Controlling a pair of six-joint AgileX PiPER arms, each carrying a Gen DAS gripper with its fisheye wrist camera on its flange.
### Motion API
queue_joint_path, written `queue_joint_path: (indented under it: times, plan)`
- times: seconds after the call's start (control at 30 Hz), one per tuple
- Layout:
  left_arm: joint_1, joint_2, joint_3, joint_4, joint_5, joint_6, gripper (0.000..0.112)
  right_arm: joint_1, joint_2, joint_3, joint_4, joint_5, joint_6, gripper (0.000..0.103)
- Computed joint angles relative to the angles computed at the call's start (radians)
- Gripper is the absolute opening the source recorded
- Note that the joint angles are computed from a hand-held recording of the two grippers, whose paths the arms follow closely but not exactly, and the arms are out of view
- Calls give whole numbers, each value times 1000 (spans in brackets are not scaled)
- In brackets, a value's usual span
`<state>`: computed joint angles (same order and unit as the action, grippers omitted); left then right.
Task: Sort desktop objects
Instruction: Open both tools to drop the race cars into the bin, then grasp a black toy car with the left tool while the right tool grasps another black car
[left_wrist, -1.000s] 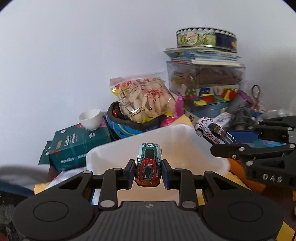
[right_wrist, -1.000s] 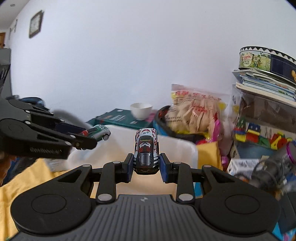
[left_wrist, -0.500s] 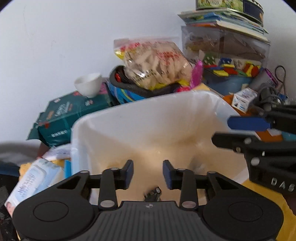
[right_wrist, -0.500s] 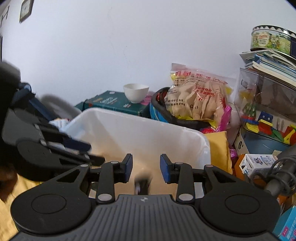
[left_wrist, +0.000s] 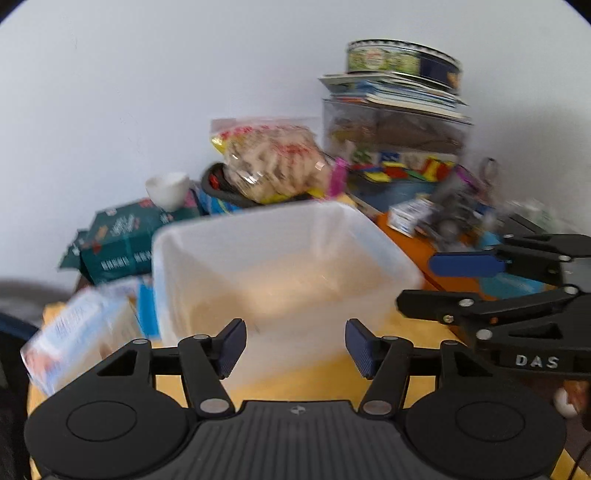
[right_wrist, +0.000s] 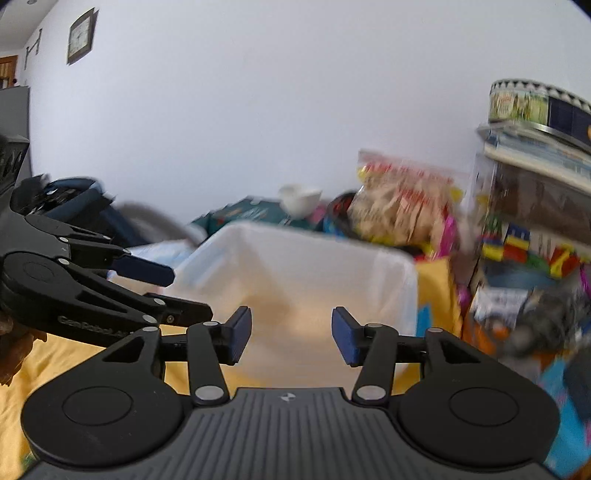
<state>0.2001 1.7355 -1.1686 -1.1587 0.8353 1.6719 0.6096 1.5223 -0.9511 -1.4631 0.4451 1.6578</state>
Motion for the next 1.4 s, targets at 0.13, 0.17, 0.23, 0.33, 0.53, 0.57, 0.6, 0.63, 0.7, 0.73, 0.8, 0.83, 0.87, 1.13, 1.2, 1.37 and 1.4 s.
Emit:
queue_joint_path:
  times: [0.13,0.17,0.23,0.33,0.53,0.57,0.6,0.63,0.7,0.73,0.8,0.83,0.87,1.13,1.2,1.37,1.4]
  plan:
    - [78,-84,190,36,25,118,63,117,-60,106,96,70,-38,52]
    - [91,-92,221,54,26,138,63,148,-73,134,108,85,-31,52]
    - [117,-104,290,87,11,171,63,195,-88,178,149,106,-18,53]
    - [144,-109,359,123,-27,189,63,226,-105,239,228,96,12,53]
    - [204,-99,417,129,-66,194,63,262,-108,309,285,108,110,55]
    - [208,-93,415,133,-70,185,63,269,-109,314,291,107,117,55]
    - [213,-94,419,135,-71,183,63,272,-106,318,293,103,119,55]
    - [217,-92,420,135,-76,183,63,280,-103,325,283,104,133,56]
    - [226,-103,441,127,-87,200,63,293,-93,324,277,109,138,57]
    - [228,-105,449,123,-91,208,63,300,-89,322,275,113,136,58]
    - [232,-106,455,129,-96,204,63,319,-85,331,256,119,160,59]
    - [232,-105,455,139,-97,196,63,323,-84,330,258,117,159,59]
    - [232,-106,456,142,-104,192,63,329,-86,334,258,118,162,59]
    - [251,-111,466,135,-119,197,64,360,-76,333,272,126,167,62]
    - [253,-114,469,132,-131,199,64,368,-73,331,277,131,169,62]
    - [289,-111,461,152,-105,172,64,375,-69,332,297,108,144,61]
    - [299,-111,461,150,-98,178,64,377,-66,332,297,103,141,61]
